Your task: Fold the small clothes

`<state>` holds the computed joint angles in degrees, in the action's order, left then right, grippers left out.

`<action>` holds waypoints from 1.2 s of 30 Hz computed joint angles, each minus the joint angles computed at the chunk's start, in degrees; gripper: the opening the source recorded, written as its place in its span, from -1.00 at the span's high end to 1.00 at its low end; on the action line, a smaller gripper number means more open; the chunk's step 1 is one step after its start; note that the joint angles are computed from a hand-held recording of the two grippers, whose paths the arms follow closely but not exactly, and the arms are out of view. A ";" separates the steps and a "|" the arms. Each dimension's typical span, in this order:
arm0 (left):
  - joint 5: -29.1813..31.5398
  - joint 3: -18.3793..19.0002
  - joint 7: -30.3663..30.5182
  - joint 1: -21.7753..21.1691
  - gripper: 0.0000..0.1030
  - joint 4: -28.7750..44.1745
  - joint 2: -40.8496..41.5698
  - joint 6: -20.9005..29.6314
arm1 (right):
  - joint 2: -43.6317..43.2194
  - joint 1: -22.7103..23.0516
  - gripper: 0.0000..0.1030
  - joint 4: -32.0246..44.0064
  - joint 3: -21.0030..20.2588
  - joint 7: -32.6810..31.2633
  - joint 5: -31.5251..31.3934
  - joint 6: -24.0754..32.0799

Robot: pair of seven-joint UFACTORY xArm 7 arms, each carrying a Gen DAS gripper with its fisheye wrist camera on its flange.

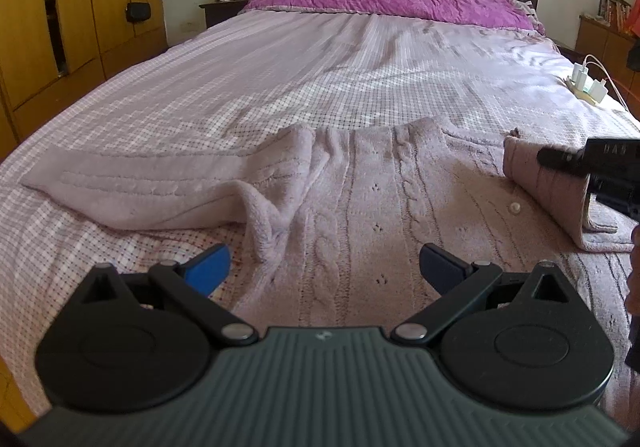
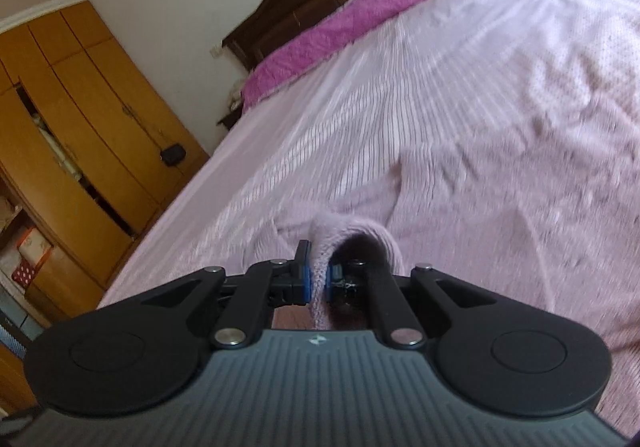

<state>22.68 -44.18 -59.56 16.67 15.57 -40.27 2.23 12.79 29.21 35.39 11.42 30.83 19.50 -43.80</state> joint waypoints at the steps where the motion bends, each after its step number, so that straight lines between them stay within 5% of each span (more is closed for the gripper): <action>1: 0.04 0.17 0.07 0.11 -1.00 -0.12 0.19 -0.29 | 0.48 0.10 0.84 0.09 0.20 0.23 -0.10 0.29; 6: -0.45 0.61 0.45 0.25 -1.00 -0.91 -0.05 -1.49 | 1.63 -2.28 0.55 0.25 1.37 7.16 -6.66 3.53; 11: -1.20 1.32 1.55 -0.05 -1.00 -1.42 -0.22 -1.88 | 0.94 -3.84 -0.31 -1.36 1.83 12.92 -12.79 0.95; 13: -1.42 1.58 2.01 -0.13 -1.00 -1.49 -0.47 -2.00 | -1.04 -4.72 -0.46 -2.49 2.09 15.56 -15.91 1.59; 30: -3.31 -2.02 7.23 2.88 -1.00 2.18 0.91 -5.72 | -26.24 -4.13 -0.56 -19.79 -0.71 19.65 -23.05 10.01; 36: -4.33 -4.43 9.53 4.04 -1.00 5.03 3.11 -6.66 | -33.62 -8.18 -0.56 -25.61 7.18 14.08 -9.60 10.47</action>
<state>18.35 -48.61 -50.03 20.71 20.59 -37.16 -4.43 -20.83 21.03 9.78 18.60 44.91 9.90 -33.33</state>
